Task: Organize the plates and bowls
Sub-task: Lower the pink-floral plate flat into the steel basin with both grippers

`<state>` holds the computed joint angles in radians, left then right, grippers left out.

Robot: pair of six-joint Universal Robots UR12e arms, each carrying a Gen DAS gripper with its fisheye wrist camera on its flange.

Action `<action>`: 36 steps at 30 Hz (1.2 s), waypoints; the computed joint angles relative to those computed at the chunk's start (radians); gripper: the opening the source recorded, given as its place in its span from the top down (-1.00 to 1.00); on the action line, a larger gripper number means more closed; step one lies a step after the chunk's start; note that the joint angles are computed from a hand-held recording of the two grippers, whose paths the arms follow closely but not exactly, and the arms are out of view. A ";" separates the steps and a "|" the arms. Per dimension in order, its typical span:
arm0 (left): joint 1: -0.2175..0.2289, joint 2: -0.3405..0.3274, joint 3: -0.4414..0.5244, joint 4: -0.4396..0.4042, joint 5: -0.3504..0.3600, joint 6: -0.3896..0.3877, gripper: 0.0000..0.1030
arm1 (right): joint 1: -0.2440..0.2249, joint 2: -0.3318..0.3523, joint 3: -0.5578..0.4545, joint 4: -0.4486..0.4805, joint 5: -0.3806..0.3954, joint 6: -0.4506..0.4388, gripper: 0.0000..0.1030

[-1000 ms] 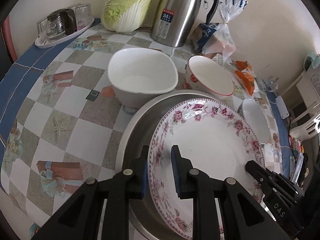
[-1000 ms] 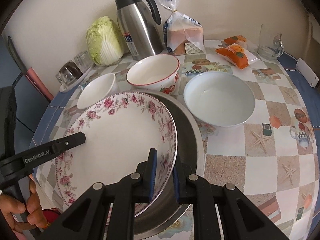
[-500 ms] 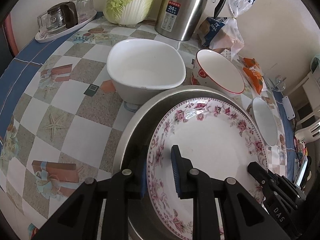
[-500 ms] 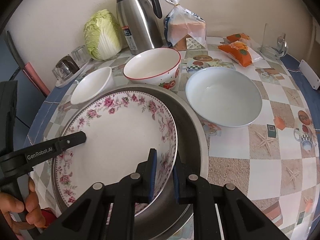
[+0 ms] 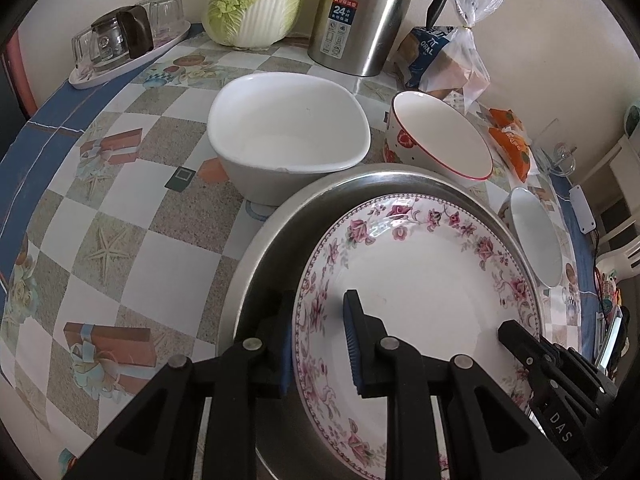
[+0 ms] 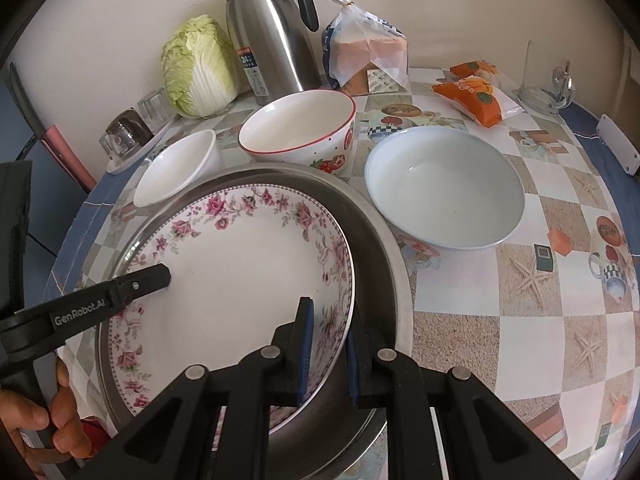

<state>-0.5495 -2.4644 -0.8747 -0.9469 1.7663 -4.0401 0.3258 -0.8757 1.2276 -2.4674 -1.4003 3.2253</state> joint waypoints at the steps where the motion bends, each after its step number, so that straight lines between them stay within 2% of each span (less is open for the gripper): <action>1: 0.000 0.000 0.000 -0.001 0.000 0.001 0.56 | 0.000 0.000 0.000 0.000 -0.001 0.000 0.69; 11: 0.000 -0.002 0.007 -0.014 -0.002 -0.008 0.52 | 0.013 0.002 -0.008 0.015 -0.060 -0.034 0.64; 24: 0.007 0.008 -0.016 0.020 -0.039 -0.047 0.52 | 0.012 0.002 -0.011 0.030 -0.055 -0.037 0.64; 28: 0.006 0.003 -0.003 0.001 -0.035 -0.032 0.51 | 0.010 0.001 -0.009 0.028 -0.051 -0.031 0.67; 33: 0.003 0.000 0.008 -0.012 -0.029 -0.005 0.32 | 0.010 -0.001 -0.007 0.030 -0.050 -0.033 0.68; 36: 0.002 0.004 0.002 0.000 -0.019 0.000 0.27 | 0.008 -0.002 -0.006 0.028 -0.043 -0.031 0.68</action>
<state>-0.5473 -2.4603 -0.8729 -0.9469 1.7468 -4.0399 0.3333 -0.8780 1.2216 -2.4394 -1.4434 3.1942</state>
